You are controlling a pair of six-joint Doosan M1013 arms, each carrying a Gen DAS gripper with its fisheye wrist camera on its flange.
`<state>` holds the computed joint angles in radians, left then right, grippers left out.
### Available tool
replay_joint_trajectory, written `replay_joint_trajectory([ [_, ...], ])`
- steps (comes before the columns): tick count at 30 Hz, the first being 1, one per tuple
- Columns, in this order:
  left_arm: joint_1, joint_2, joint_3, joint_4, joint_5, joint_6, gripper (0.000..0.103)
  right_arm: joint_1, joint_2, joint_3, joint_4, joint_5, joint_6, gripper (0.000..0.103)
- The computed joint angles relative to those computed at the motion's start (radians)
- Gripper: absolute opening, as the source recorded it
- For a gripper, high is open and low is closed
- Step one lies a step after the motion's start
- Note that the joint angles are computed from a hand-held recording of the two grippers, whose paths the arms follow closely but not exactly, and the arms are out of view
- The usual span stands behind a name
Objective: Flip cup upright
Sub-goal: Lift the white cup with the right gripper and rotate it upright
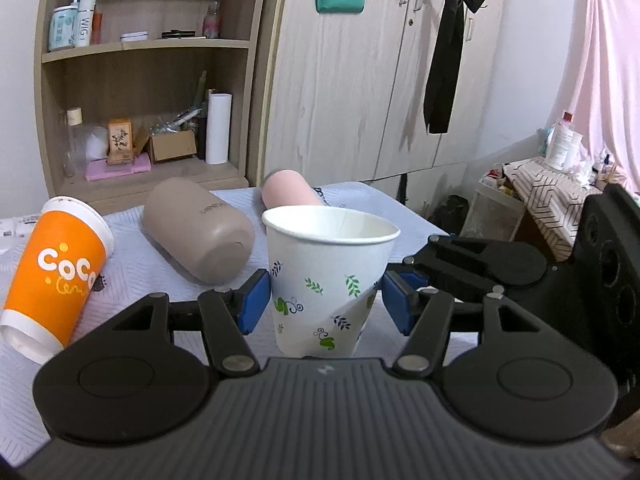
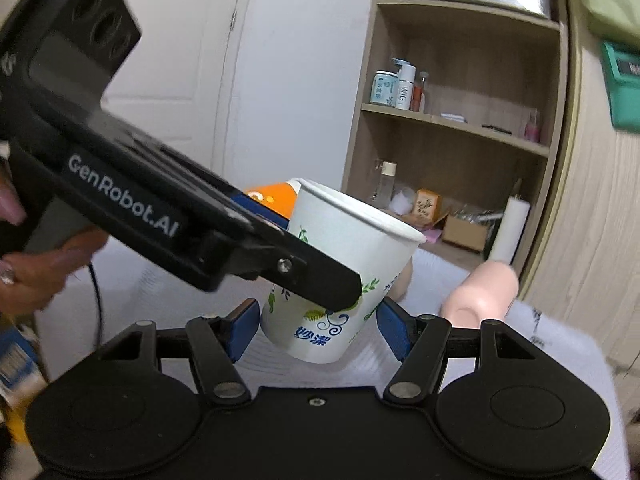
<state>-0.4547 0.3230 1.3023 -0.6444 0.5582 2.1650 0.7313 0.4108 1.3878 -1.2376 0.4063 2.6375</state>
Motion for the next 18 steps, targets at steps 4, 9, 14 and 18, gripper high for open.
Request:
replay_joint_trajectory([
  [4, 0.001, 0.010, -0.001, 0.000, -0.019, 0.003, 0.060, 0.009, 0.024, -0.032, -0.010, 0.070, -0.089, 0.070],
  [9, -0.004, 0.017, 0.005, 0.034, -0.053, -0.018, 0.060, 0.008, 0.046, -0.052, -0.035, 0.099, -0.153, 0.070],
  [14, -0.002, 0.031, -0.005, 0.108, -0.074, -0.085, 0.060, -0.006, 0.076, -0.106, 0.090, 0.095, -0.303, 0.070],
  [18, 0.015, 0.046, -0.022, 0.056, -0.048, -0.073, 0.060, -0.025, 0.082, -0.128, 0.230, 0.063, -0.401, 0.070],
])
